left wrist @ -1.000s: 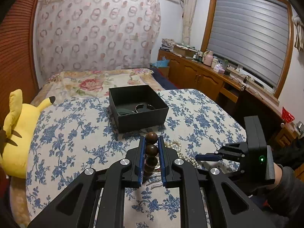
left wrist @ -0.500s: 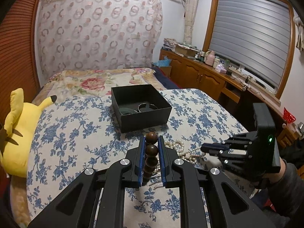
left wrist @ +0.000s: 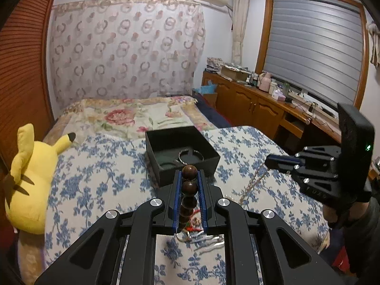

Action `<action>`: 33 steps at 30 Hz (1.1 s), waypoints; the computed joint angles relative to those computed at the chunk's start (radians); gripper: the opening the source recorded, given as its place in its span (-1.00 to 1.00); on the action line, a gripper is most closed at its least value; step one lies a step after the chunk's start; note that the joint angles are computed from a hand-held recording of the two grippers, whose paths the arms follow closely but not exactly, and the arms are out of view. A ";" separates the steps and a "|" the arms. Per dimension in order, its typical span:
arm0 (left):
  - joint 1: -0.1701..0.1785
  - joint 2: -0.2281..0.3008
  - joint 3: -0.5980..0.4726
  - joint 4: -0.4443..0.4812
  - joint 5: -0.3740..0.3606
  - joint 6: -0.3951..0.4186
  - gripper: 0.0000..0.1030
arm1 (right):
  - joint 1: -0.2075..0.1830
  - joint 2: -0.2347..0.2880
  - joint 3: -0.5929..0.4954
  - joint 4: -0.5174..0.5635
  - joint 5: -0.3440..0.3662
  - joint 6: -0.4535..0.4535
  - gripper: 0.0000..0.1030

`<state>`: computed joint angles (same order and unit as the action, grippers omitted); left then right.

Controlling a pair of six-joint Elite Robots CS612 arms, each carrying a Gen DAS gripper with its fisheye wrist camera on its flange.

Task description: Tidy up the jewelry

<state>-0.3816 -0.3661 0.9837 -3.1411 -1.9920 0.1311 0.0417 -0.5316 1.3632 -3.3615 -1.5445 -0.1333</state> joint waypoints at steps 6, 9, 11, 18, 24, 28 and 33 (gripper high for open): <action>-0.003 0.011 -0.035 0.009 0.007 -0.003 -0.76 | 0.003 -0.008 -0.026 -0.035 -0.012 -0.034 -0.91; -0.005 0.017 -0.052 0.015 0.011 -0.003 -0.76 | 0.003 -0.010 -0.042 -0.050 -0.013 -0.044 -0.91; -0.007 0.020 -0.062 0.017 0.016 -0.002 -0.76 | 0.003 -0.010 -0.057 -0.060 -0.019 -0.048 -0.91; -0.009 0.043 -0.125 0.044 0.015 -0.010 -0.76 | 0.002 -0.005 -0.117 -0.073 -0.032 -0.066 -0.91; -0.013 0.066 -0.186 0.061 0.015 -0.013 -0.76 | -0.002 0.010 -0.183 -0.060 -0.048 -0.078 -0.92; -0.017 0.097 -0.258 0.106 0.020 -0.020 -0.76 | -0.007 0.026 -0.238 -0.035 -0.059 -0.077 -0.92; -0.020 0.148 -0.359 0.189 0.015 -0.028 -0.76 | -0.015 0.048 -0.300 0.007 -0.050 -0.065 -0.92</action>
<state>-0.4017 -0.2185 0.6246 -2.9518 -1.9767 0.1033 0.0269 -0.4834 1.0635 -3.3540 -1.5947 -0.1982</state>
